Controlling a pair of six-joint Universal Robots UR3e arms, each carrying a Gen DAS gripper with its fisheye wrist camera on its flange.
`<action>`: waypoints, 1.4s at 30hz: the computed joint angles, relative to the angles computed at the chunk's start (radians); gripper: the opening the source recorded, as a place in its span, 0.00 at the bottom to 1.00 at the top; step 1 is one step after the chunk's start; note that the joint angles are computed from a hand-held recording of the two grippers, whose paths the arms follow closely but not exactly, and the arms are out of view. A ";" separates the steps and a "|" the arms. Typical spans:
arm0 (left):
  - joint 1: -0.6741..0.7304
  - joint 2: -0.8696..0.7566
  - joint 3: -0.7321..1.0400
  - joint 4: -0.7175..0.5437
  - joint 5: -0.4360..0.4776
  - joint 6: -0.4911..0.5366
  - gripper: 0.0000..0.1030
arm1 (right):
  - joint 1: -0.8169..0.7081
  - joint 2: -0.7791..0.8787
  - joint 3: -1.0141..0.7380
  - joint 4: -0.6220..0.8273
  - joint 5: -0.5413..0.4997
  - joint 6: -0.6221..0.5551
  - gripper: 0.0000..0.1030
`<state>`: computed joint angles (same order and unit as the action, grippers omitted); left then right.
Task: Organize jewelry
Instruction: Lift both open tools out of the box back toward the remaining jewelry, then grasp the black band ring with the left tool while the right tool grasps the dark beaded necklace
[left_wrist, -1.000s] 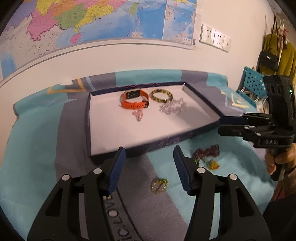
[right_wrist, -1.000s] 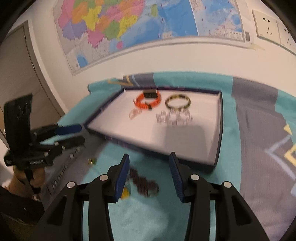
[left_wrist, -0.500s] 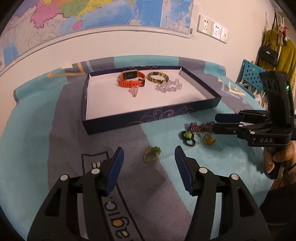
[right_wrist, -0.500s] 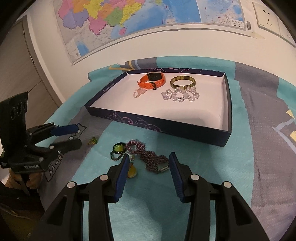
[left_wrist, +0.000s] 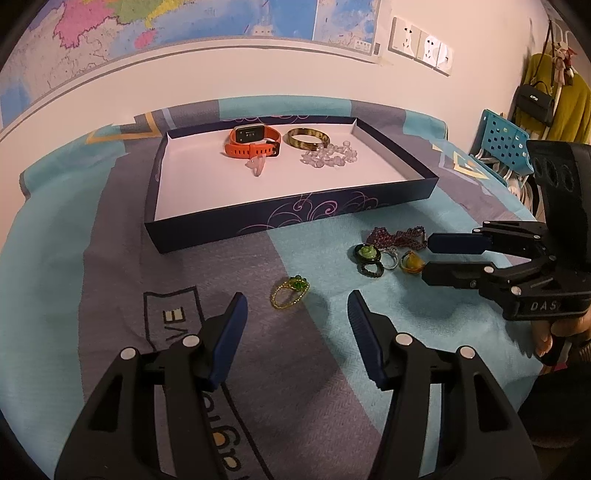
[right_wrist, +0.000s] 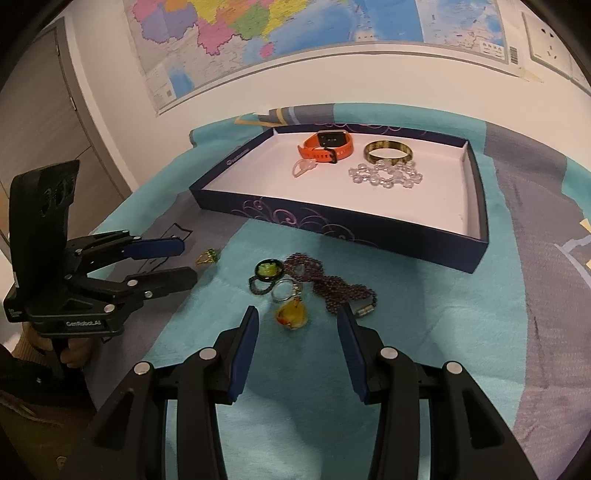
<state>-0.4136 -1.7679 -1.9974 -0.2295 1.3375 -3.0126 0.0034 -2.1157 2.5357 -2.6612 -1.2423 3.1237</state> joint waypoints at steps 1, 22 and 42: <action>0.000 -0.002 0.005 -0.006 0.000 -0.001 0.52 | 0.007 0.007 -0.003 -0.005 -0.001 0.002 0.41; -0.006 -0.046 0.067 -0.059 -0.008 -0.013 0.47 | 0.040 0.065 -0.035 -0.046 -0.035 0.013 0.40; -0.107 -0.222 0.352 -0.182 -0.062 0.114 0.32 | -0.016 0.200 -0.105 -0.063 -0.081 -0.061 0.40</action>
<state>-0.5208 -1.9896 -1.6451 -0.4113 1.2759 -2.8991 -0.0130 -1.9160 2.4308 -2.7238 -1.3228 3.0630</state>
